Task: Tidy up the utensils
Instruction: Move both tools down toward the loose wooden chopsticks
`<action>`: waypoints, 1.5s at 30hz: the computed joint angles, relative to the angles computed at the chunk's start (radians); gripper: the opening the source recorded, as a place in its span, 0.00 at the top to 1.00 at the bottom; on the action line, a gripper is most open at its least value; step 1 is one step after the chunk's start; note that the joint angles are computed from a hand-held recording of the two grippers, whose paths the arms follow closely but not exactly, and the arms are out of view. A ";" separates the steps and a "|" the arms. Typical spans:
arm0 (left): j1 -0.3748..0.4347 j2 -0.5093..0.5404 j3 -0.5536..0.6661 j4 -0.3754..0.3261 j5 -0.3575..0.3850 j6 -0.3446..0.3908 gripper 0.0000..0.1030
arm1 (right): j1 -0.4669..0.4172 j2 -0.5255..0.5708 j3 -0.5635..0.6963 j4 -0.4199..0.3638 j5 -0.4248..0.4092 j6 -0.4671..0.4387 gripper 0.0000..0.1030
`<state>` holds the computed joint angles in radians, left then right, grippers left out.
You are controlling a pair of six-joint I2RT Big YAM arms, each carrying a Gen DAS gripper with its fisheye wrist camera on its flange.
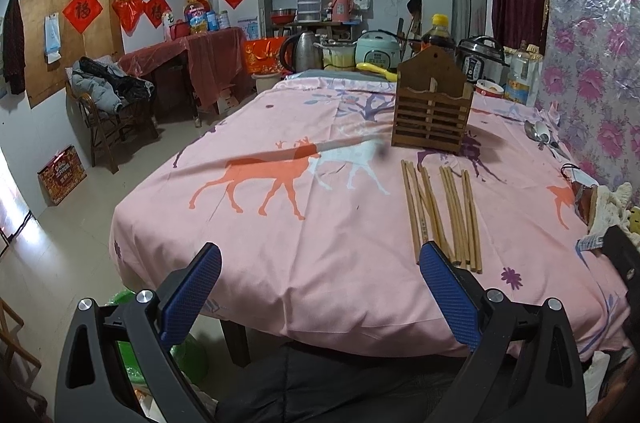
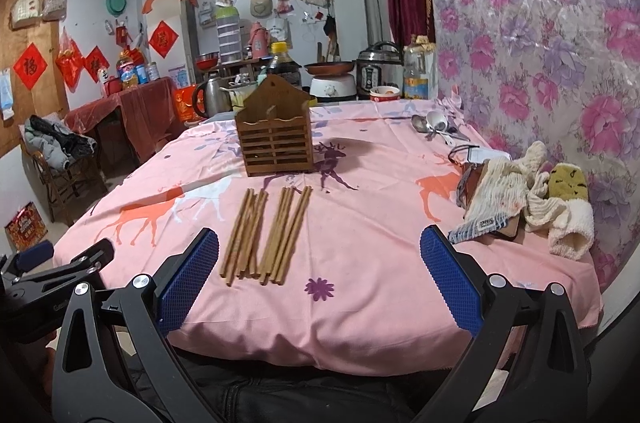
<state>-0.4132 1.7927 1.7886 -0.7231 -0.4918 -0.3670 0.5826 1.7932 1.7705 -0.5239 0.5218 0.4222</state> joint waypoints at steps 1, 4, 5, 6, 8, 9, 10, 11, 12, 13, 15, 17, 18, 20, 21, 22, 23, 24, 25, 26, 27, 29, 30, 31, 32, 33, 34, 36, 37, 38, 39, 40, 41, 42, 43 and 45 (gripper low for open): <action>0.004 0.008 0.005 -0.009 0.008 -0.002 0.05 | -0.010 0.008 0.009 -0.017 -0.012 0.008 0.06; 0.016 0.043 0.037 -0.048 0.025 -0.005 0.05 | -0.041 0.046 0.045 -0.079 -0.047 0.009 0.06; 0.020 0.058 0.050 -0.061 0.035 -0.005 0.05 | -0.053 0.066 0.064 -0.107 -0.071 0.002 0.06; 0.026 0.072 0.061 -0.074 0.048 -0.004 0.05 | -0.065 0.085 0.081 -0.131 -0.101 -0.003 0.06; 0.039 0.109 0.091 -0.107 0.097 0.001 0.05 | -0.082 0.117 0.096 -0.154 -0.138 -0.019 0.06; 0.043 0.124 0.102 -0.118 0.114 0.006 0.05 | -0.085 0.136 0.104 -0.164 -0.145 -0.040 0.06; 0.046 0.140 0.115 -0.131 0.130 0.013 0.05 | -0.085 0.148 0.109 -0.169 -0.147 -0.057 0.06; 0.049 0.151 0.121 -0.135 0.140 0.021 0.05 | -0.087 0.161 0.114 -0.169 -0.158 -0.078 0.06; 0.050 0.167 0.135 -0.144 0.148 0.029 0.05 | -0.087 0.169 0.113 -0.162 -0.176 -0.095 0.06; 0.053 0.181 0.145 -0.146 0.165 0.036 0.05 | -0.086 0.182 0.122 -0.162 -0.207 -0.118 0.06; 0.058 0.201 0.163 -0.146 0.193 0.045 0.05 | -0.086 0.200 0.141 -0.167 -0.237 -0.148 0.06; 0.061 0.222 0.184 -0.147 0.212 0.060 0.05 | -0.081 0.220 0.166 -0.167 -0.242 -0.184 0.06; 0.061 0.231 0.191 -0.140 0.218 0.071 0.05 | -0.078 0.232 0.182 -0.166 -0.239 -0.200 0.06; 0.060 0.255 0.223 -0.149 0.224 0.087 0.05 | -0.078 0.255 0.215 -0.179 -0.246 -0.215 0.07; 0.060 0.265 0.235 -0.151 0.227 0.096 0.05 | -0.079 0.269 0.235 -0.191 -0.252 -0.219 0.06; 0.058 0.277 0.251 -0.155 0.232 0.109 0.05 | -0.080 0.283 0.254 -0.202 -0.257 -0.225 0.06; 0.056 0.289 0.269 -0.161 0.234 0.120 0.05 | -0.080 0.298 0.278 -0.218 -0.259 -0.230 0.07; 0.052 0.302 0.283 -0.161 0.229 0.141 0.05 | -0.081 0.305 0.288 -0.223 -0.262 -0.234 0.07; 0.050 0.319 0.309 -0.170 0.222 0.155 0.05 | -0.081 0.321 0.311 -0.234 -0.266 -0.238 0.07; 0.047 0.335 0.333 -0.179 0.215 0.166 0.05 | -0.083 0.333 0.330 -0.243 -0.272 -0.242 0.07; 0.046 0.349 0.351 -0.185 0.211 0.175 0.05 | -0.084 0.344 0.348 -0.252 -0.278 -0.245 0.07; 0.047 0.373 0.388 -0.199 0.213 0.182 0.05 | -0.084 0.368 0.389 -0.268 -0.278 -0.253 0.07; 0.048 0.386 0.410 -0.207 0.216 0.185 0.05 | -0.084 0.381 0.411 -0.277 -0.273 -0.255 0.07; 0.050 0.402 0.438 -0.219 0.220 0.188 0.05 | -0.085 0.395 0.434 -0.288 -0.270 -0.254 0.07; 0.052 0.414 0.459 -0.226 0.223 0.190 0.05 | -0.087 0.403 0.447 -0.294 -0.274 -0.247 0.07; 0.053 0.423 0.474 -0.232 0.227 0.192 0.05 | -0.091 0.410 0.459 -0.304 -0.280 -0.233 0.07; 0.056 0.437 0.499 -0.244 0.238 0.193 0.05 | -0.095 0.415 0.467 -0.310 -0.281 -0.220 0.07; 0.057 0.454 0.526 -0.257 0.245 0.195 0.05 | -0.103 0.415 0.464 -0.311 -0.261 -0.195 0.07; 0.058 0.464 0.541 -0.259 0.235 0.201 0.04 | -0.108 0.414 0.461 -0.313 -0.242 -0.179 0.07; 0.059 0.474 0.559 -0.262 0.207 0.207 0.04 | -0.114 0.410 0.455 -0.317 -0.224 -0.155 0.07; 0.062 0.484 0.575 -0.269 0.183 0.201 0.04 | -0.119 0.407 0.450 -0.319 -0.221 -0.141 0.07; 0.067 0.489 0.583 -0.276 0.171 0.189 0.04 | -0.129 0.398 0.436 -0.318 -0.228 -0.114 0.08; 0.075 0.494 0.593 -0.287 0.166 0.169 0.04 | -0.134 0.392 0.426 -0.315 -0.236 -0.100 0.09; 0.086 0.502 0.610 -0.305 0.168 0.142 0.04 | -0.137 0.381 0.407 -0.303 -0.244 -0.090 0.11; 0.093 0.503 0.613 -0.313 0.171 0.127 0.04 | -0.138 0.375 0.395 -0.292 -0.250 -0.090 0.15; 0.105 0.496 0.605 -0.318 0.189 0.101 0.04 | -0.135 0.366 0.378 -0.268 -0.269 -0.105 0.23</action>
